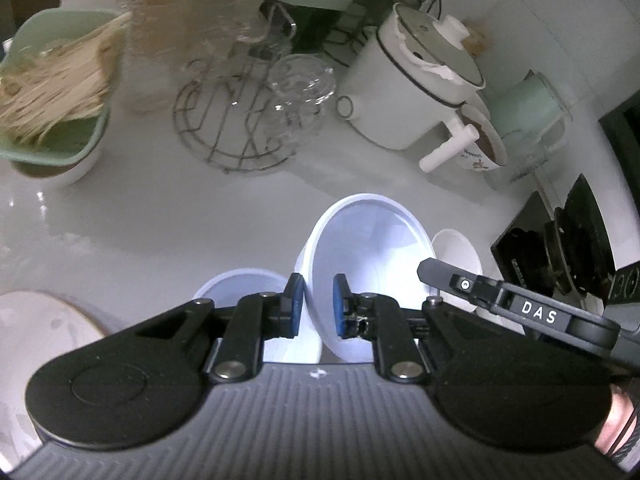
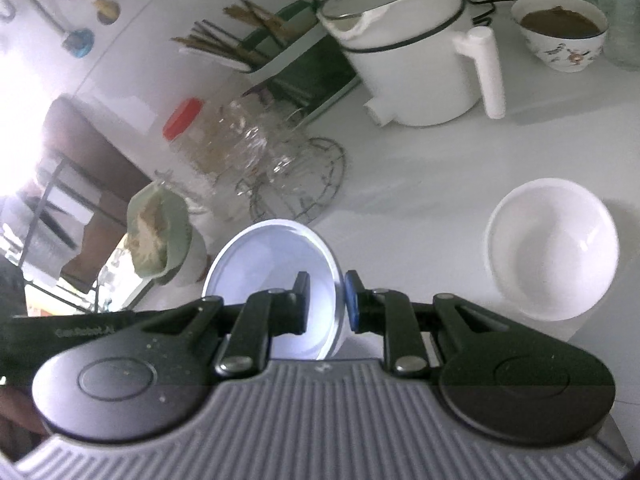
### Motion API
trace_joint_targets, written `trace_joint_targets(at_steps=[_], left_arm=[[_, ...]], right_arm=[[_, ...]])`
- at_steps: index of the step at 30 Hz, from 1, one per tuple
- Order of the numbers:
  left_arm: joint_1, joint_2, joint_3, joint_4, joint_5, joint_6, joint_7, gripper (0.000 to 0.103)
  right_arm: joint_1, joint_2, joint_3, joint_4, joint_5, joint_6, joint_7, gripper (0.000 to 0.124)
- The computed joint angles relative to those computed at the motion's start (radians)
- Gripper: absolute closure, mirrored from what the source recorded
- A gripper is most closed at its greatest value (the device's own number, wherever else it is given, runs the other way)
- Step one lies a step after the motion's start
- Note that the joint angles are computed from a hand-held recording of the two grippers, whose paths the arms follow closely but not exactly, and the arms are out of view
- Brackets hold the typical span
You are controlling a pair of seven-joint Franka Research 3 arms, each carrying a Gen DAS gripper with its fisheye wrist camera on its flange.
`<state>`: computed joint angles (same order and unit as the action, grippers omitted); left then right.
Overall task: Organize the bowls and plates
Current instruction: 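Open the left gripper to release the nested blue bowl, then move the left gripper toward the white ceramic bowl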
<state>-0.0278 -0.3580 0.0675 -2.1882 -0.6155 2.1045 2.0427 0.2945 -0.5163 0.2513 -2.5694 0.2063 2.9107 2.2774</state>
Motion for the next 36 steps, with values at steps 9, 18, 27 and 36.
trace_joint_targets(at_steps=[9,18,27,36], left_arm=[[0.031,-0.049,0.023,-0.072,0.025,0.034,-0.027,0.086],[0.037,-0.076,0.019,-0.133,0.089,0.092,-0.107,0.085],[0.036,-0.109,0.033,-0.179,0.142,0.12,-0.151,0.085],[0.02,-0.163,0.042,-0.194,0.178,0.158,-0.169,0.063]], right_arm=[[0.094,0.063,-0.043,0.042,0.055,-0.02,-0.076,0.103],[0.118,0.141,-0.061,0.124,0.083,-0.112,-0.148,0.102],[0.157,0.171,-0.066,0.124,0.157,-0.105,-0.187,0.101],[0.06,0.11,0.035,0.1,-0.012,-0.075,-0.05,0.091]])
